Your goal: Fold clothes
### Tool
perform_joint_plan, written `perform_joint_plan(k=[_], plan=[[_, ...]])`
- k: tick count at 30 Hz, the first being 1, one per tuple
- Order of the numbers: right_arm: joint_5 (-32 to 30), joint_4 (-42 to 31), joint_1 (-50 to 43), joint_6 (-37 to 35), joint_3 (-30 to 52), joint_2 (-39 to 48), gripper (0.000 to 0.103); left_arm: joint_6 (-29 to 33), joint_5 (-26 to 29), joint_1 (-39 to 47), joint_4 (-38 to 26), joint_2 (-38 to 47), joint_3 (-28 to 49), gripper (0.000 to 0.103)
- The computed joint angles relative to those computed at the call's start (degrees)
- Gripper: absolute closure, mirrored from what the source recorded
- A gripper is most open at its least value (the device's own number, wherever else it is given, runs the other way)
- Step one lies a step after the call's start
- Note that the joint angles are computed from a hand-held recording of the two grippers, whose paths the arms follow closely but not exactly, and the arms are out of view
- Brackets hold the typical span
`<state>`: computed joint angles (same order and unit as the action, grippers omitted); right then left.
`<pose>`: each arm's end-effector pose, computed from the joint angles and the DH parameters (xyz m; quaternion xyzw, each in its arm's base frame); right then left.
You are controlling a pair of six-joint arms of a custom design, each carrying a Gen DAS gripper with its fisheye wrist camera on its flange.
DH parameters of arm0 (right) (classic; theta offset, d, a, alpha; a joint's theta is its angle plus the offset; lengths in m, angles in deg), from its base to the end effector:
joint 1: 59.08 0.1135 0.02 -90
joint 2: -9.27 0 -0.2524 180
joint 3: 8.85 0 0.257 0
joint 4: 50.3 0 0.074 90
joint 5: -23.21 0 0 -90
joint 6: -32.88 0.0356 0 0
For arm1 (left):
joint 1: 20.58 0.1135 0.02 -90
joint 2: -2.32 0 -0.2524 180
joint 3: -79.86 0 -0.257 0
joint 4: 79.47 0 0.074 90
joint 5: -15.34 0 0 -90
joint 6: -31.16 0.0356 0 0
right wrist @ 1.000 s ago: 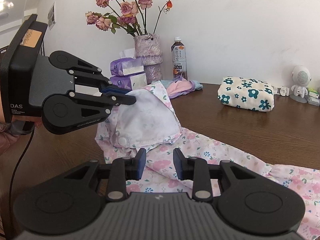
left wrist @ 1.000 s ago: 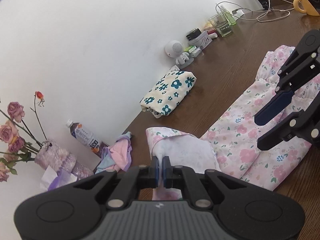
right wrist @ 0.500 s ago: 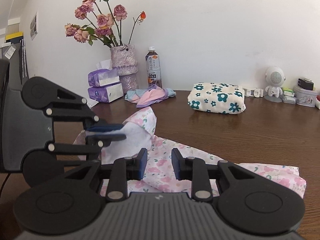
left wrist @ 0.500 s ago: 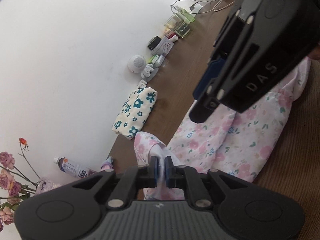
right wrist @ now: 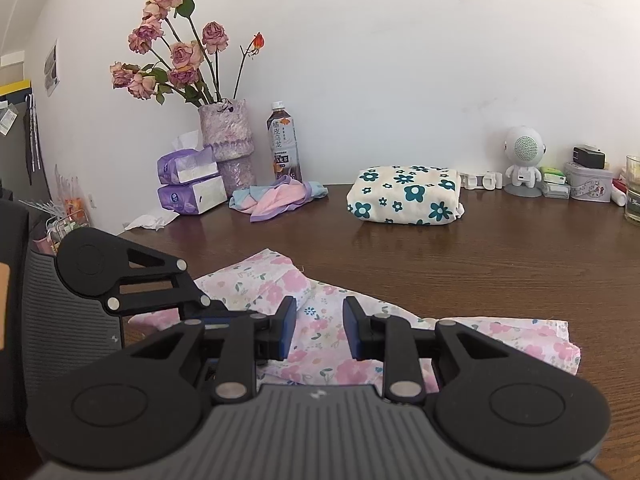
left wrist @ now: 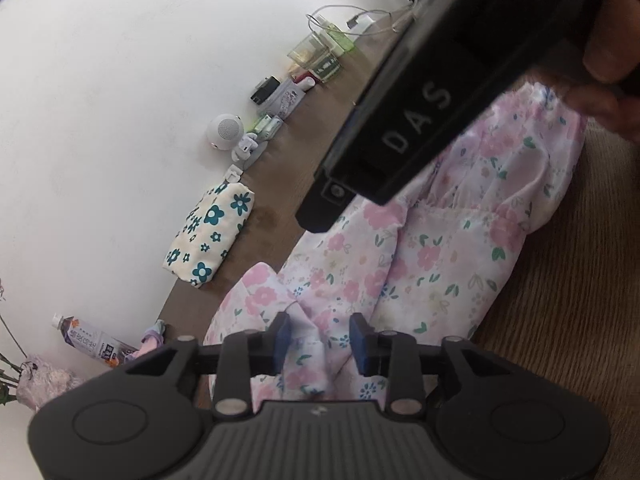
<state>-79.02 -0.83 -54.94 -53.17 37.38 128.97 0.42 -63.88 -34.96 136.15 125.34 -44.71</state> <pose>0.3162 0.0304 0.0421 -0.0594 0.8338 0.1273 0.5339 0.3354 -0.0929 0.0298 0.5582 0.6697 0.1084 0.4777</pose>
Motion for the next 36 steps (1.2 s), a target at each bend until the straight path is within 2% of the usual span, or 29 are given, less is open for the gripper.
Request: perform_joint_plan(k=[1,5,11,15,21,23,24,29,33,36], plan=[[0.0,0.0,0.0,0.0,0.0,0.1,0.077,-0.8,1.3,0.5,0.2,-1.2,-1.1,0.057],[-0.1,-0.2,-0.1,0.0,0.3,0.3,0.077,-3.4,7.8,4.3,0.2,-7.6,-6.3,0.052],[1.4,-1.1,1.9,-0.2,0.9,-0.2,0.077,-7.4,12.7,11.4,-2.8,-11.1,-6.8,0.053],[4.7,-4.4,6.7,-2.7,3.2,-1.3,0.077,-8.6,17.1,14.4,-11.6,-11.8,-3.4,0.073],[6.6,-15.9,8.7,-3.4,12.4,-0.2,0.077,-5.2,19.0,13.6,-14.9,-7.8,-0.5,0.083],[7.3,-19.4,8.6,-2.9,15.5,1.3,0.078,-5.1,18.8,13.2,-14.4,-5.3,0.8,0.083],[7.5,-21.1,8.5,-2.5,17.1,2.2,0.083,-5.1,19.1,13.3,-14.3,-4.6,1.2,0.083],[6.8,-25.0,7.9,-1.0,21.2,5.9,0.085,-5.6,23.2,15.7,-15.0,-4.1,1.4,0.081],[5.0,-23.4,7.1,0.8,20.1,5.7,0.084,-7.3,28.6,19.2,-15.3,-6.4,0.5,0.071],[3.5,-20.4,6.1,3.2,17.6,4.3,0.084,-10.3,31.4,21.8,-17.3,-7.5,1.9,0.071]])
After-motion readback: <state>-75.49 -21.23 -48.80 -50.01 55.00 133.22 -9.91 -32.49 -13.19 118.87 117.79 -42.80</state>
